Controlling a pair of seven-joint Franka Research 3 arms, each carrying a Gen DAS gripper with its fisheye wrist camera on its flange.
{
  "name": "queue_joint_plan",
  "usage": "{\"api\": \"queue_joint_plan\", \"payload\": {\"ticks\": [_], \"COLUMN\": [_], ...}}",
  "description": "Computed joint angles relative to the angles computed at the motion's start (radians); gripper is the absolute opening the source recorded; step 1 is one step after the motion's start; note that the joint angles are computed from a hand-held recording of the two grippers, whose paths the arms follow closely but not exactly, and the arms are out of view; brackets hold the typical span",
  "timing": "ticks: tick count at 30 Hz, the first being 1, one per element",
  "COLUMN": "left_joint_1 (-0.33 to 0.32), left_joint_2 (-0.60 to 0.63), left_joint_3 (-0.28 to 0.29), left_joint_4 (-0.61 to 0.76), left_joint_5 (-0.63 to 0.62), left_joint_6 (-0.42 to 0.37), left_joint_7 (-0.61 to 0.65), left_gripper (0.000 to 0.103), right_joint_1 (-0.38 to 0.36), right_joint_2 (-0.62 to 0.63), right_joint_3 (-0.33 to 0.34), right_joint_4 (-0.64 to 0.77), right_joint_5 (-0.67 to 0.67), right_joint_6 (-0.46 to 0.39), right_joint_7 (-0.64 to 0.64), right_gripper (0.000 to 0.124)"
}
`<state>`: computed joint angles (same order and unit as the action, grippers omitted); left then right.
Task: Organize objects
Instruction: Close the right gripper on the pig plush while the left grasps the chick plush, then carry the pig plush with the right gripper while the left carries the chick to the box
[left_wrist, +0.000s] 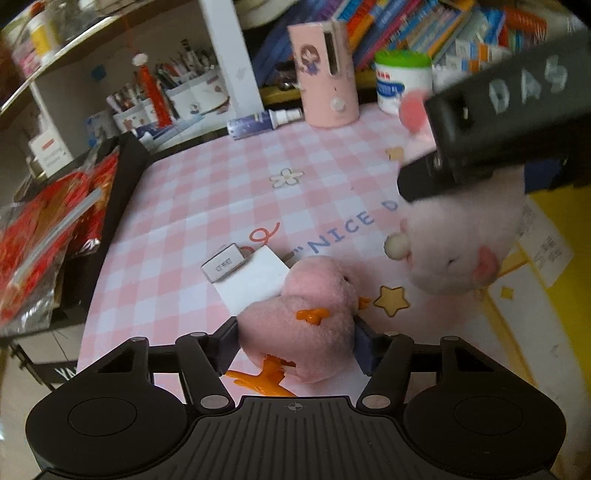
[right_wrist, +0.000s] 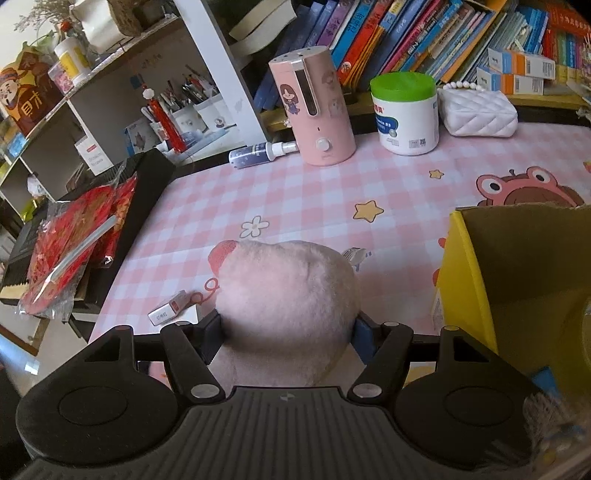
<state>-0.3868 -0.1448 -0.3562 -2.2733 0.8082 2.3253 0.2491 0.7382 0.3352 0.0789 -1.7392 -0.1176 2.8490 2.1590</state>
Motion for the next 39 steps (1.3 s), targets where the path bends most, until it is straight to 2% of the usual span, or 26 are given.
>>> {"api": "queue_joint_plan", "payload": {"ticks": [11,16,20,27,39], "left_joint_1": [-0.006,-0.006,-0.016,-0.05,-0.128], "left_joint_2": [-0.204,-0.292,-0.338,-0.413,-0.501], "left_joint_3": [-0.041,-0.072,-0.097,-0.119,-0.161], "left_joint_4": [-0.13,-0.168,-0.194,-0.245,-0.3], "left_joint_5": [-0.09,-0.108,-0.129,-0.177,-0.229], "left_joint_6": [0.036,0.008,-0.014,-0.043,-0.085], "left_joint_7": [-0.171,-0.218,-0.257,-0.306,-0.341], "left_gripper": [0.061,0.061,0.061,0.061,0.061], "right_joint_1": [0.011,0.0,0.002,-0.008,-0.078], "right_joint_2": [-0.07,-0.123,-0.178,-0.26,-0.366], "right_joint_3": [0.003,0.029,0.035,0.051,0.172], "right_joint_4": [-0.089,-0.152,-0.22,-0.315,-0.429], "right_joint_5": [-0.06,-0.086,-0.157,-0.413,-0.449], "right_joint_6": [0.008,0.016,0.038,0.064,0.02], "right_joint_7": [0.022,-0.009,0.004,0.161,0.277], "right_gripper": [0.066,0.066,0.066,0.066,0.066]}}
